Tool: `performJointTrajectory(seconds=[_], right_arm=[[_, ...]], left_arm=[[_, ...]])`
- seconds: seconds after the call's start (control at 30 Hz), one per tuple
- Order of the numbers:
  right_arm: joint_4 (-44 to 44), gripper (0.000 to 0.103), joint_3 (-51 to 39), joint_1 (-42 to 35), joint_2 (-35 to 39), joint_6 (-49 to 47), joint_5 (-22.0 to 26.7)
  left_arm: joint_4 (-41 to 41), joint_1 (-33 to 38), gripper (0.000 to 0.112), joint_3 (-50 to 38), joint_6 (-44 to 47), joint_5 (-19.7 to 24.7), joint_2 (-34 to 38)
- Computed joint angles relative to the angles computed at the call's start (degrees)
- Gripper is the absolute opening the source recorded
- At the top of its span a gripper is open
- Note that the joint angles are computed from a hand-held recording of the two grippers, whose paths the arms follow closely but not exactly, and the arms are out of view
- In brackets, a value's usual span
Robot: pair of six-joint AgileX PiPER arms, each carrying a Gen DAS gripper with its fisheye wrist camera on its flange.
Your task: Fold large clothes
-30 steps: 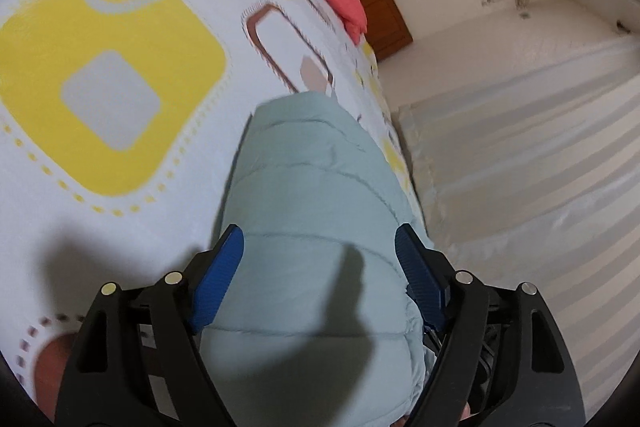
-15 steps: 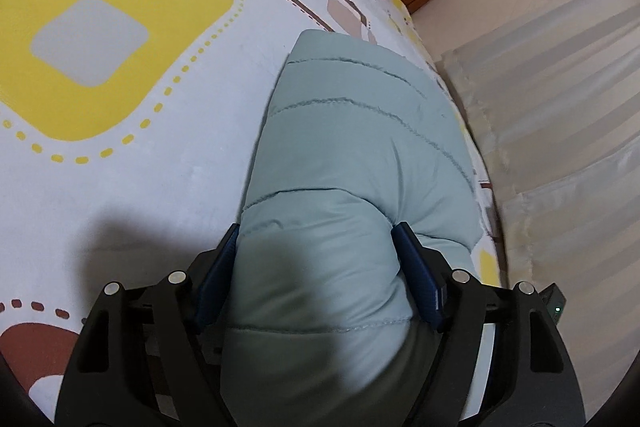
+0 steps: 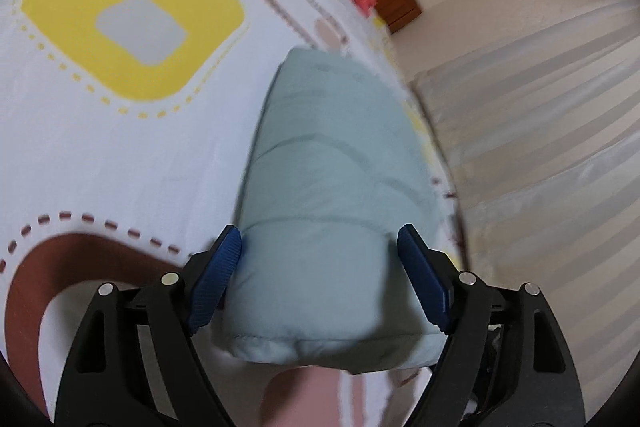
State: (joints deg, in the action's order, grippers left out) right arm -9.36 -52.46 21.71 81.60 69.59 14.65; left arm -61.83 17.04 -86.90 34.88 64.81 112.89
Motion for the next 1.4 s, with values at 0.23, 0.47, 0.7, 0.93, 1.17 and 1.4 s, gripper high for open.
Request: performJointTrajectory(seconds=[0.23, 0.47, 0.7, 0.93, 1.17, 1.4], right_arm=[[1.56, 0.03, 0.86, -0.36, 5.17, -2.24, -2.55], [-0.63, 0.038, 3.78, -0.17, 2.11, 0.67, -4.02], [-5.29, 0.058, 2.88, -1.54, -3.77, 4.74, 0.74], [-3.43, 0.044, -7.01, -7.67, 3.78, 0.58, -0.32], [6.62, 0.03, -14.96, -10.56, 13.52, -11.77, 1.47], [21.83, 0.024, -12.27, -12.17, 17.07, -25.98, -2.9]], left_arm=[[8.44, -4.53, 0.067, 0.95, -1.5, -7.31, -0.7], [7.78, -2.22, 0.071, -0.29, -1.14, -3.22, -0.56], [3.71, 1.69, 0.082, -5.75, -5.23, 0.59, -0.44], [4.1, -2.97, 0.081, -22.48, -16.14, 1.43, 7.32], [17.93, -10.6, 0.069, -31.48, -25.14, -2.77, 12.87], [25.04, -13.48, 0.07, -34.55, -25.87, -4.29, 17.18]])
